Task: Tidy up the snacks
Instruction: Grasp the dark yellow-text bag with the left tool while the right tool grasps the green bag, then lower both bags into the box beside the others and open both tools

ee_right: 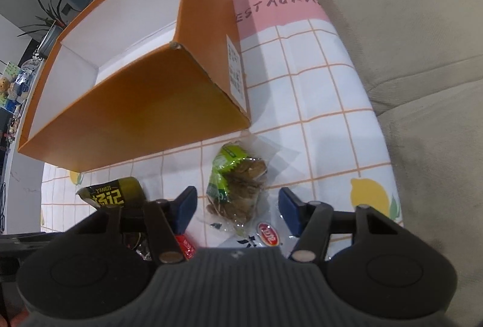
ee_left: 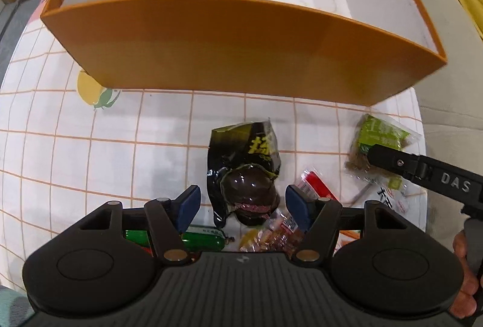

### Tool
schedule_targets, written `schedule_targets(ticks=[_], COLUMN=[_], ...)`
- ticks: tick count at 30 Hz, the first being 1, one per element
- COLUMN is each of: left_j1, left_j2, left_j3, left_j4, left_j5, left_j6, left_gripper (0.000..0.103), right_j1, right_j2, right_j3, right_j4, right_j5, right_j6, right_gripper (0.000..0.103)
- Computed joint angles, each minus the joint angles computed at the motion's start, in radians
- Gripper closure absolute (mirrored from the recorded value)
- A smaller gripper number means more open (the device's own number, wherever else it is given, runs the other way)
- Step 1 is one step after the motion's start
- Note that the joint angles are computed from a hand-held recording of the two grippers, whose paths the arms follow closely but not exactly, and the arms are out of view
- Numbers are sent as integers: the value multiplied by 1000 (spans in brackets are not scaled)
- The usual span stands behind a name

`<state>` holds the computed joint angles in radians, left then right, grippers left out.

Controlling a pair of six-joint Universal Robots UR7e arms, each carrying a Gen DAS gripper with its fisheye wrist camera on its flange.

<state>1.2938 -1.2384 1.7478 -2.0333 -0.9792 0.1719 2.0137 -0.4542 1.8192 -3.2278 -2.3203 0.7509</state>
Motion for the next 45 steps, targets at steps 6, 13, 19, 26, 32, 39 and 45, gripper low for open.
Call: schedule_targets(ticks=[6,13,19,26,32,39,45], left_j1=[14,24,27,21,9,-9,-28], left_j2=[18,17,7,4,-34,-94,-128], left_j3=[-10,-4,6,14,25,15,2], left_j4=[1,-9,-33,-44,-52,-34,-29], left_j5=[-5,-26,-41,-45,-58,-129,-185], left_j6=[-24,-31,-12,-1,7,-17,-5], left_gripper=[27,39,43,53,54,55,55], right_j1=[-9,-8,-4,4,18,54,87], right_j2=[5,17,14,17,6,-1,-8], right_j3=[-5,-21,-22,-27,-16,-4,9], right_j4=[-7,-4,17,28,12,-38,-95], right_j5=[6,-19,-27,-42,-34,-30,-37], right_j6=[-1,-10,3,-19,-12,-41,-69], right_gripper=[54,62,67,71,71,71,71])
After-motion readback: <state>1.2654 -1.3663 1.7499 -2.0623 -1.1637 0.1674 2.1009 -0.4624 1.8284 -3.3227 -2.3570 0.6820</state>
